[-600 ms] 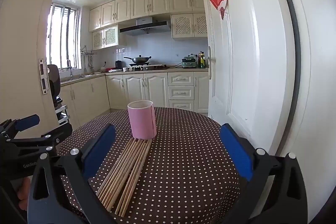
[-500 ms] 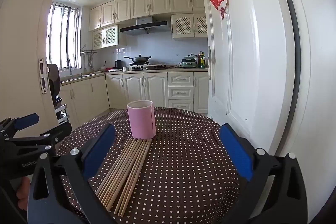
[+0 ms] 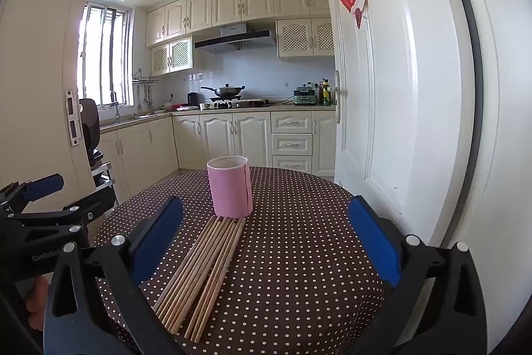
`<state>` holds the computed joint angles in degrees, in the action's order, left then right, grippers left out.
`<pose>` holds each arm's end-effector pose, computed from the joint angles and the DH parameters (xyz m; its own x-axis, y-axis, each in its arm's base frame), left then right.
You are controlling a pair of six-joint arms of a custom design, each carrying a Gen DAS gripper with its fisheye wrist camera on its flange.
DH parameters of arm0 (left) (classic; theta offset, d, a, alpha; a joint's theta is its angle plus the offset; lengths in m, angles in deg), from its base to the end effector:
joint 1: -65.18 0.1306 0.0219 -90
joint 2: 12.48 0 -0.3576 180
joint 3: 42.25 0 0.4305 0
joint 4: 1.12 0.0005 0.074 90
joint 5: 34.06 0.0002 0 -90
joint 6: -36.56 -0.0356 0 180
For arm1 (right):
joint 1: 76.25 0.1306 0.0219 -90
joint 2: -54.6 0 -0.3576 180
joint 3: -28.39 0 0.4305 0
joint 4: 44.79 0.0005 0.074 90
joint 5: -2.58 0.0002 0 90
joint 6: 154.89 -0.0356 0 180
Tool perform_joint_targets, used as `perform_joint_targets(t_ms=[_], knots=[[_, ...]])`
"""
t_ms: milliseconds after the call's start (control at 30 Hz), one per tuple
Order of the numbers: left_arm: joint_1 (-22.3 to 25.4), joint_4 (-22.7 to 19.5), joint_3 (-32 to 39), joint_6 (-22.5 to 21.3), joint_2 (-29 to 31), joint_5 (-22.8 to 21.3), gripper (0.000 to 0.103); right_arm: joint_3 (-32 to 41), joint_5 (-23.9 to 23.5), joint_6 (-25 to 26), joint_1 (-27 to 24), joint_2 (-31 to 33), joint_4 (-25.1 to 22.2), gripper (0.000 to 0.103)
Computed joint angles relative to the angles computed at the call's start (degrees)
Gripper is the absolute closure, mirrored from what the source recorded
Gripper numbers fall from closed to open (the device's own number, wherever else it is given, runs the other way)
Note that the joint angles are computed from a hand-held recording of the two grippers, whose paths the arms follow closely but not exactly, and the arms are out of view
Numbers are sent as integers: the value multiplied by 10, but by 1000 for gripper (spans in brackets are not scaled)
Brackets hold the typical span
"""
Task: Organize utensils
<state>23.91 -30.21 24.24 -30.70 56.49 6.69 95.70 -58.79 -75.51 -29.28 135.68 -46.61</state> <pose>0.3229 -0.2482 0.3947 -0.3418 -0.0357 -0.9391 -0.2024 0.9786 0.0364 0.3444 0.3432 0.3529 -0.2405 -0.0205 -0.9704 -0.2873 0.9565 0.0509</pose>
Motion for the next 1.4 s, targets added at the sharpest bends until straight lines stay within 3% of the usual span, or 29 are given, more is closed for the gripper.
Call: perform_joint_targets(t_ms=[1400], knots=[[-3,-16,-2,8,-9,-2,6,-2,-4,2,4,-7,-13,7]])
